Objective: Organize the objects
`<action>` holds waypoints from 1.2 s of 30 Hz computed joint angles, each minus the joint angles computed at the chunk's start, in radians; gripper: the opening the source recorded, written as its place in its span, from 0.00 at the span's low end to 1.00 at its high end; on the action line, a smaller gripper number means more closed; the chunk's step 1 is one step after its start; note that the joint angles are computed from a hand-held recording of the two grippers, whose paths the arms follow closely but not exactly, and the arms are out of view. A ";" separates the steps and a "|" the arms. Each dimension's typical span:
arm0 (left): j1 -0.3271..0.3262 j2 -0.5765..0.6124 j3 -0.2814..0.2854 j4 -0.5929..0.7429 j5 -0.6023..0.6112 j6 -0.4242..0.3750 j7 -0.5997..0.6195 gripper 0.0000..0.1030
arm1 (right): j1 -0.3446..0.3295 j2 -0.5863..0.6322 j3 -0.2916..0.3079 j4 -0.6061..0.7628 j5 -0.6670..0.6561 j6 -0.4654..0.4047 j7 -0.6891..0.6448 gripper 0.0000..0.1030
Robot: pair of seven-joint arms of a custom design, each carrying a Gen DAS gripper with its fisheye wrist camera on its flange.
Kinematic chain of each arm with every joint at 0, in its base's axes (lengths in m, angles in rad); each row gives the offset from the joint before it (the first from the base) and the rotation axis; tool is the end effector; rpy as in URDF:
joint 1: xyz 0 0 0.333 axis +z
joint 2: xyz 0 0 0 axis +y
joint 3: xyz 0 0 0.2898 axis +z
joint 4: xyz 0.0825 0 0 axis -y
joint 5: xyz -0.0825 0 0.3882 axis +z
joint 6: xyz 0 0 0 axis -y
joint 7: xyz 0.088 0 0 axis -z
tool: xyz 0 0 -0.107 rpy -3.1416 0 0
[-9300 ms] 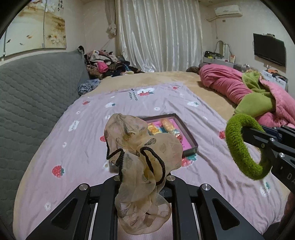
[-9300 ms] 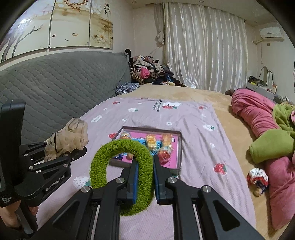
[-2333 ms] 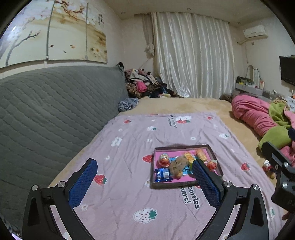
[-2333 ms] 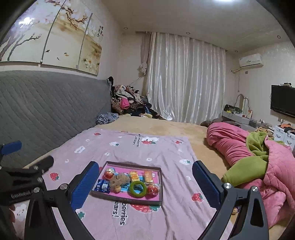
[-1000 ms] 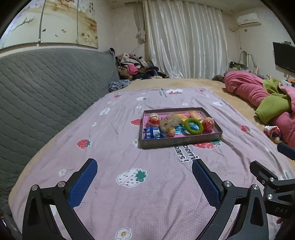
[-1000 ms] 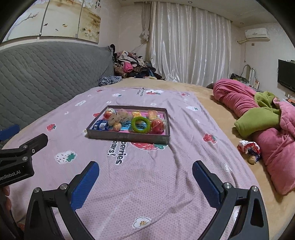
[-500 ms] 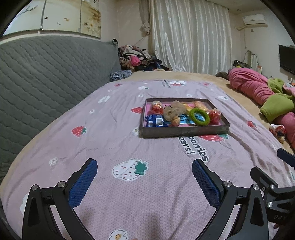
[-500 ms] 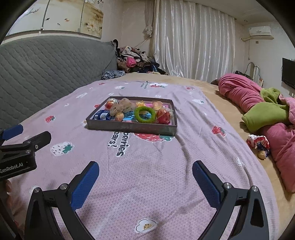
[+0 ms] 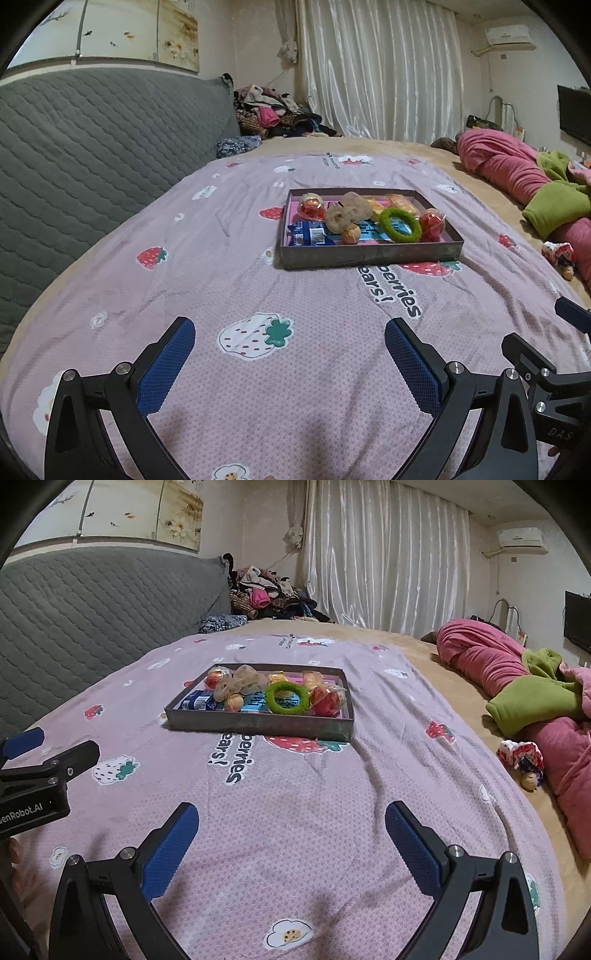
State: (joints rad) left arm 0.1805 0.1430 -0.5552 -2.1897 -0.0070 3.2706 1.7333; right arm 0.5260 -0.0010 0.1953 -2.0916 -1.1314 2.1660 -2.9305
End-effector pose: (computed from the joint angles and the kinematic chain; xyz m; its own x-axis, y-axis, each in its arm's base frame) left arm 0.5596 -0.2093 0.4199 -0.4421 -0.8954 -0.0528 -0.4951 0.2926 -0.8181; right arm 0.4493 0.3478 0.4212 -0.4166 -0.9084 0.0353 -0.5432 0.2176 -0.8109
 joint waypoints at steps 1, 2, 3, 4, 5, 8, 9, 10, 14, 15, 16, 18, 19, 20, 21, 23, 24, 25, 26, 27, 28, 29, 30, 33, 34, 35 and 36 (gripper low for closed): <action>-0.017 -0.001 0.018 0.000 0.006 0.000 -0.006 1.00 | 0.000 0.000 0.000 0.000 0.000 0.000 0.000 0.99; -0.067 -0.004 0.070 -0.001 0.012 0.003 -0.016 1.00 | 0.000 -0.001 0.000 -0.002 -0.001 -0.003 0.003 0.99; -0.144 -0.007 0.148 -0.001 0.017 0.004 -0.027 1.00 | 0.001 0.000 0.001 -0.001 -0.004 -0.010 0.008 0.99; -0.185 -0.007 0.190 0.000 0.024 0.005 -0.036 1.00 | 0.001 -0.001 0.000 -0.002 -0.005 -0.010 0.010 0.99; -0.192 -0.008 0.198 -0.002 0.026 0.007 -0.038 1.00 | 0.001 -0.002 0.000 -0.004 -0.008 -0.011 0.015 0.99; -0.190 -0.008 0.198 -0.004 0.032 0.007 -0.047 1.00 | -0.001 -0.005 -0.001 -0.011 -0.009 -0.006 0.020 0.99; -0.251 -0.009 0.261 -0.002 0.039 0.005 -0.062 1.00 | -0.001 -0.006 0.000 -0.012 -0.010 -0.009 0.021 0.99; -0.277 -0.009 0.289 0.000 0.043 0.005 -0.068 1.00 | 0.000 -0.006 0.002 -0.012 -0.013 -0.013 0.023 0.99; -0.296 -0.004 0.311 0.006 0.054 0.003 -0.081 1.00 | -0.001 -0.011 0.003 -0.017 -0.018 -0.017 0.028 0.99; -0.279 -0.002 0.294 0.008 0.053 0.003 -0.080 1.00 | -0.001 -0.010 0.004 -0.016 -0.019 -0.022 0.030 0.99; -0.268 0.000 0.284 0.009 0.053 0.001 -0.078 1.00 | -0.001 -0.009 0.004 -0.015 -0.018 -0.022 0.027 0.99; -0.336 -0.002 0.356 0.009 0.064 0.005 -0.092 1.00 | -0.001 -0.007 0.004 -0.013 -0.018 -0.024 0.026 0.99; -0.365 -0.001 0.386 0.010 0.070 0.004 -0.097 1.00 | 0.000 -0.005 0.004 -0.012 -0.019 -0.026 0.025 0.99; -0.376 -0.001 0.398 0.009 0.075 0.006 -0.100 1.00 | 0.001 -0.003 0.005 -0.010 -0.024 -0.032 0.027 0.99; -0.364 0.001 0.386 0.010 0.077 0.006 -0.099 1.00 | 0.003 0.000 0.006 -0.006 -0.025 -0.035 0.024 0.99; -0.354 0.001 0.376 0.010 0.079 0.005 -0.099 1.00 | 0.004 0.002 0.005 -0.004 -0.026 -0.038 0.020 0.99; -0.344 0.001 0.366 0.010 0.079 0.003 -0.099 1.00 | 0.006 0.004 0.005 -0.002 -0.028 -0.041 0.020 0.99; -0.347 0.001 0.369 0.009 0.080 0.004 -0.101 1.00 | 0.006 0.004 0.004 -0.001 -0.027 -0.041 0.018 0.99; -0.316 0.002 0.337 0.009 0.078 0.005 -0.096 1.00 | 0.006 0.005 0.003 -0.002 -0.028 -0.039 0.018 0.99; -0.278 0.005 0.297 0.010 0.075 0.002 -0.090 1.00 | 0.006 0.004 0.001 -0.002 -0.027 -0.035 0.015 0.99; -0.270 0.005 0.288 0.011 0.075 0.001 -0.087 1.00 | 0.006 0.006 0.001 -0.001 -0.026 -0.036 0.014 0.99; -0.248 0.006 0.265 0.010 0.073 0.003 -0.083 1.00 | 0.007 0.006 0.001 0.000 -0.028 -0.038 0.015 0.99; -0.222 0.009 0.237 0.011 0.069 0.002 -0.078 1.00 | 0.007 0.006 0.001 -0.001 -0.030 -0.036 0.014 0.99; -0.225 0.008 0.242 0.010 0.068 0.004 -0.078 1.00 | 0.009 0.010 0.001 0.002 -0.030 -0.039 0.011 0.99; -0.240 0.007 0.257 0.009 0.070 0.006 -0.079 1.00 | 0.010 0.010 0.001 0.003 -0.032 -0.040 0.012 0.99; -0.262 0.009 0.280 0.012 0.072 0.005 -0.082 1.00 | 0.010 0.011 0.001 0.004 -0.032 -0.039 0.012 0.99; -0.289 0.009 0.307 0.012 0.074 0.005 -0.087 1.00 | 0.011 0.012 0.000 0.005 -0.032 -0.038 0.010 0.99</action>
